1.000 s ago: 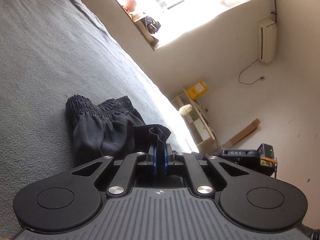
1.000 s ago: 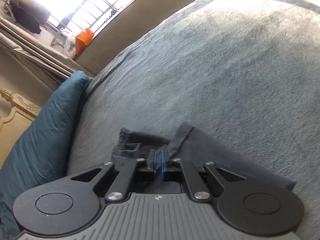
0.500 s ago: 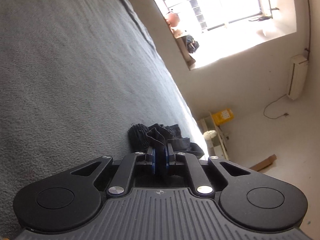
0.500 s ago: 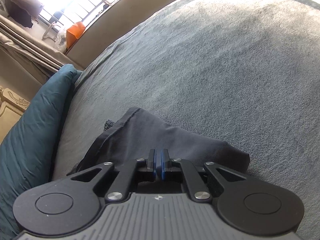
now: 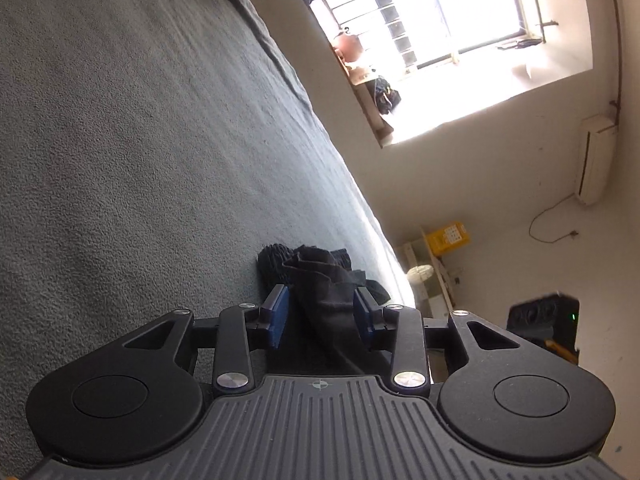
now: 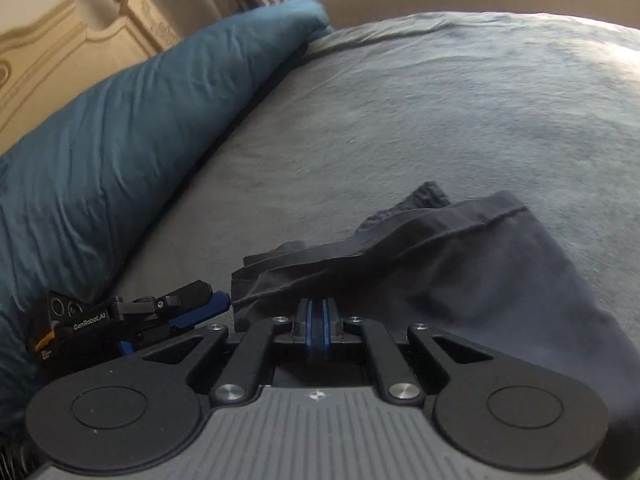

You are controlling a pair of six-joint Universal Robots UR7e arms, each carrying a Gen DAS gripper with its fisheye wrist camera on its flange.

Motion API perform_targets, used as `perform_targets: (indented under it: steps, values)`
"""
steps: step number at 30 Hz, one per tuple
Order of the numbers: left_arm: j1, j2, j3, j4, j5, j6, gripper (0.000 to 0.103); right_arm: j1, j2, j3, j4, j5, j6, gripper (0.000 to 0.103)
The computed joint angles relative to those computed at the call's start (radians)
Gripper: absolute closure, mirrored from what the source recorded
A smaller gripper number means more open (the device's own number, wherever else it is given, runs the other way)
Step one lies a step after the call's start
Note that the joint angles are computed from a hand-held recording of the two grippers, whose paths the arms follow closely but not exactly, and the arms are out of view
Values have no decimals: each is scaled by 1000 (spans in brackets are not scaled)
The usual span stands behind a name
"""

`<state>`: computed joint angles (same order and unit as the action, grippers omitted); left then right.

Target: Fold clothes

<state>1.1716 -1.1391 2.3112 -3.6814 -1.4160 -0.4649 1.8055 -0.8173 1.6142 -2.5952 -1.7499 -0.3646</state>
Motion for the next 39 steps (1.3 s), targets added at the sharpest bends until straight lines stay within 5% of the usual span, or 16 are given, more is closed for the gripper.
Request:
perform_targets:
  steps: [2,6,10,14,17,25,28,33,39]
  values:
    - [-2,0,-1,25,-6,10,66,19,71,-69,20,-21,-12,98]
    - [-4,3,-6,62,-9,32,62,1,126,-110,-78,151,38,98]
    - [15,18,-19,53,-23,28,62,-24,60,-38,-125,240,79,98]
    - [37,43,-47,43,-48,13,62,-44,-88,104,-125,239,-9,91]
    - [47,53,-61,54,-54,-1,62,-24,-193,234,-134,137,-172,51]
    - [37,34,-73,134,6,-75,65,77,-239,500,-343,-164,-500,52]
    - [32,28,-82,179,33,-88,69,99,-183,567,-514,-291,-664,59]
    - [28,28,-82,173,39,-78,89,99,-132,621,-698,-373,-762,102]
    - [14,23,-67,150,59,-57,95,119,-154,681,-796,-366,-857,102]
